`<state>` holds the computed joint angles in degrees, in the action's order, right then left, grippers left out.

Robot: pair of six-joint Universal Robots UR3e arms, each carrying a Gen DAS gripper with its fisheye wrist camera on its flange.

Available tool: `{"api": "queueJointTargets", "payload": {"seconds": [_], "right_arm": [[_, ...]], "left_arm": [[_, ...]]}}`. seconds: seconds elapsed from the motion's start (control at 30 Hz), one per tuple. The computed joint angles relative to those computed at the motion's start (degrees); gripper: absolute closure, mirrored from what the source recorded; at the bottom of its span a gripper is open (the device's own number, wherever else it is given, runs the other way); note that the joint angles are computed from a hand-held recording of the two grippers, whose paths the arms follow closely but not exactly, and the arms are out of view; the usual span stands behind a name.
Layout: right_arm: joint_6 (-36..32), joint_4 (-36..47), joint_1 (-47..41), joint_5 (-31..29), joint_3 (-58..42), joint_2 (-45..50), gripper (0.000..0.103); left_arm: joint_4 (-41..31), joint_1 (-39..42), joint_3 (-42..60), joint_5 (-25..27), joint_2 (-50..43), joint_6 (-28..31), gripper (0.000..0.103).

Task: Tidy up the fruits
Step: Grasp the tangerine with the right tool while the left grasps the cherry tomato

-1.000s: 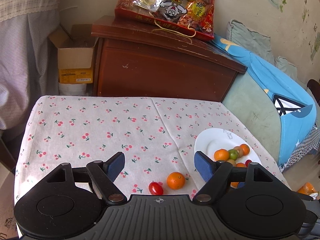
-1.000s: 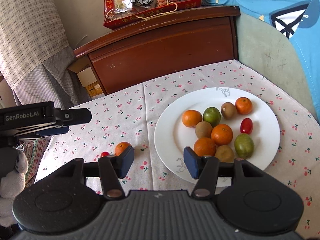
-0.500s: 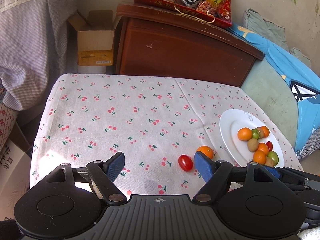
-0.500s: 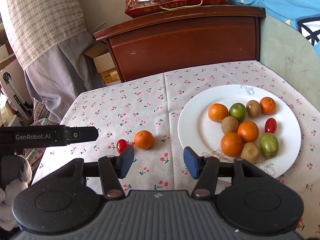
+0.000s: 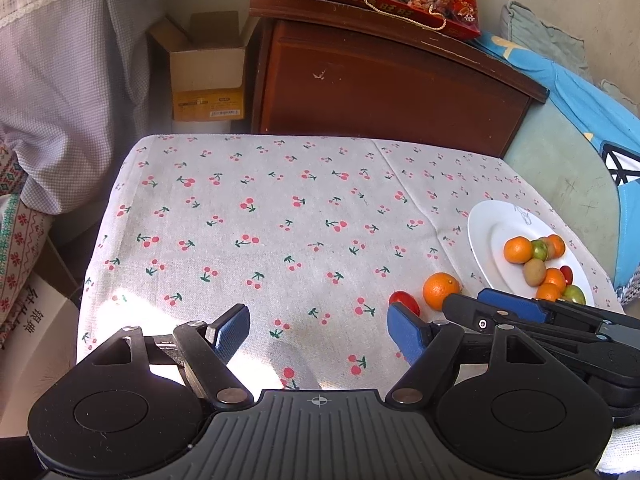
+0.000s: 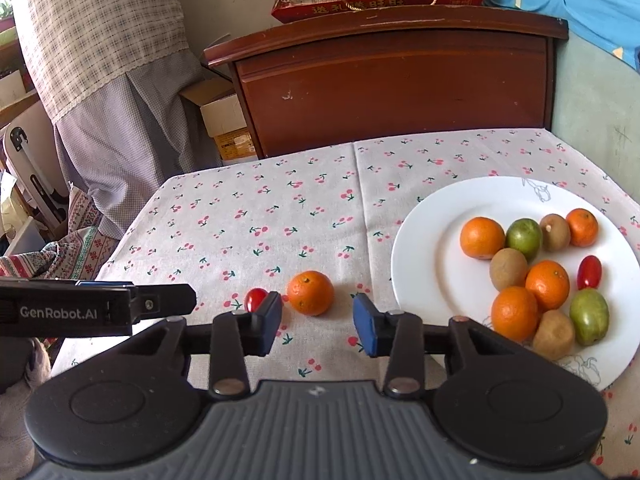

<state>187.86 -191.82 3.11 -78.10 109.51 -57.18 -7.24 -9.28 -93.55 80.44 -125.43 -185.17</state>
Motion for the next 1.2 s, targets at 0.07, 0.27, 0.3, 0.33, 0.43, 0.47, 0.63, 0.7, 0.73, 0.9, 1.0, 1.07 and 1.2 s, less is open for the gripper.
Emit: {"api": "queueJointTargets", "payload": {"seconds": [0.07,0.27,0.3,0.33,0.43,0.47,0.63,0.7,0.73,0.9,1.0,1.07,1.2], "right_arm": [[0.1,0.2,0.3,-0.2,-1.2,0.9,0.063],[-0.3,0.6,1.1,-0.9,-3.8,3.0,0.067],[-0.4,0.7,1.1,-1.0,-4.2,3.3,0.070],[-0.4,0.8,1.1,-1.1,-4.6,3.7,0.070],[-0.3,0.8,1.0,-0.7,-5.2,4.4,0.073],[-0.4,0.5,1.1,-1.0,-5.2,4.6,0.074],[-1.4,-0.3,0.6,-1.2,-3.2,3.0,0.074],[-2.1,-1.2,0.0,-1.1,-1.7,1.9,0.074],[-2.1,-1.7,-0.4,-0.9,-0.8,1.2,0.074],[-1.6,-3.7,-2.4,0.4,2.2,-1.3,0.074],[-1.6,-4.4,-3.0,0.8,3.4,-2.0,0.074],[-1.7,-5.0,-3.4,1.0,4.3,-2.6,0.074],[-1.5,-5.9,-4.1,1.2,5.6,-3.5,0.074]], "left_arm": [[0.0,-0.5,0.4,0.7,-0.4,0.6,0.027],[0.1,-1.6,1.2,1.4,-1.6,2.0,0.028],[0.2,-1.7,1.2,1.4,-1.7,2.1,0.028],[0.2,-1.7,1.2,1.4,-1.8,2.3,0.028],[0.6,-2.0,1.5,1.5,-2.3,2.4,0.029],[0.7,-2.0,1.6,1.5,-2.5,2.3,0.029],[2.1,-2.8,2.1,1.4,-3.6,3.3,0.031],[2.8,-3.5,2.7,1.4,-4.2,3.9,0.033],[3.1,-3.6,3.0,1.1,-4.5,4.0,0.035],[5.0,-4.9,4.9,-0.1,-6.7,5.5,0.041],[5.7,-5.8,6.4,0.5,-8.2,6.6,0.048],[5.4,-6.0,7.5,0.2,-9.1,6.9,0.055],[4.6,-7.1,9.6,1.8,-10.8,7.7,0.062]]}}
